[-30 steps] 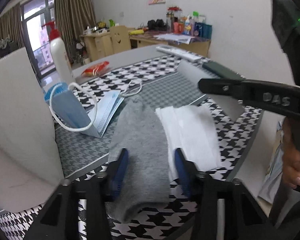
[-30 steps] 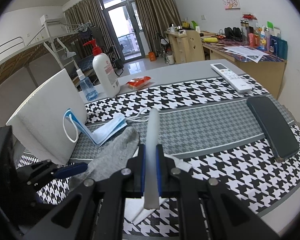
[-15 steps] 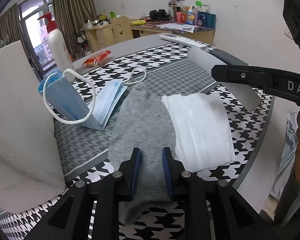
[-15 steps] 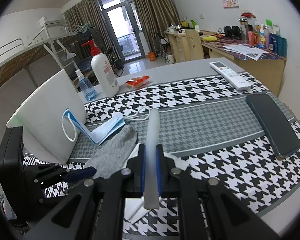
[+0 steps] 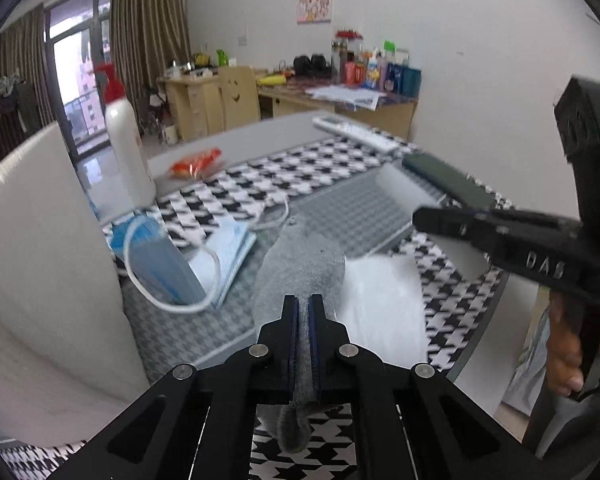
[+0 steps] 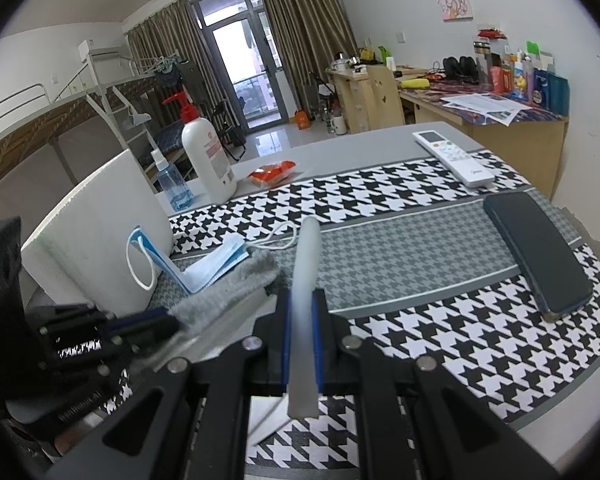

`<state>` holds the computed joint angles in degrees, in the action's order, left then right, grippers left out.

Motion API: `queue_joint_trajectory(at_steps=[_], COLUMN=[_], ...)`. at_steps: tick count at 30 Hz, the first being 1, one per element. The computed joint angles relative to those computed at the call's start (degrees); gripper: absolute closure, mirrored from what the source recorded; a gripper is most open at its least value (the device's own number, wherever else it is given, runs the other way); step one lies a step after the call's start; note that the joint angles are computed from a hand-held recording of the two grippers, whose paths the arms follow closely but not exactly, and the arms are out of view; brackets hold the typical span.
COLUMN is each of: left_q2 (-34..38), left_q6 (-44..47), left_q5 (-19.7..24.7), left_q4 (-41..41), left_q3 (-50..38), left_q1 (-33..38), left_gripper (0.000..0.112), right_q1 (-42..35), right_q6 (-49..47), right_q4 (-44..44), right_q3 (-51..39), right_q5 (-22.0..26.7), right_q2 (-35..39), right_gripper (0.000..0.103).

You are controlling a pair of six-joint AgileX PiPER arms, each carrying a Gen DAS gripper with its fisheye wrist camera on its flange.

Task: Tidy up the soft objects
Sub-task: 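Lift the grey sock off the table with the left tool, then carry the grey sock and white foam stick over the white foam box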

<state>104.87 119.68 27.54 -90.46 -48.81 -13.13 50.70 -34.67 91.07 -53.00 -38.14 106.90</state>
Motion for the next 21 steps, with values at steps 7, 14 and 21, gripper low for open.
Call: queue_joint_trajectory(at_steps=[7, 14, 21], left_q2=[-1.2, -3.1, -4.6], left_q6=[-3.8, -3.4, -4.0], left_q5=[2.6, 4.1, 4.8], left_q4=[2.7, 1.7, 1.2], left_q3=[-1.7, -1.6, -2.0], left_q1=[1.0, 1.3, 1.8], left_gripper=[0.106, 0.106, 0.107], right_q1=[1.0, 1.7, 2.3], right_q6=[-1.1, -2.0, -3.7], right_q4=[0.9, 1.5, 2.5], right_q3=[-0.2, -0.3, -0.8], right_q5=[-1.4, -1.7, -3.1], right_q2=[-0.7, -0.9, -1.7], right_gripper=[0.091, 0.091, 0.091])
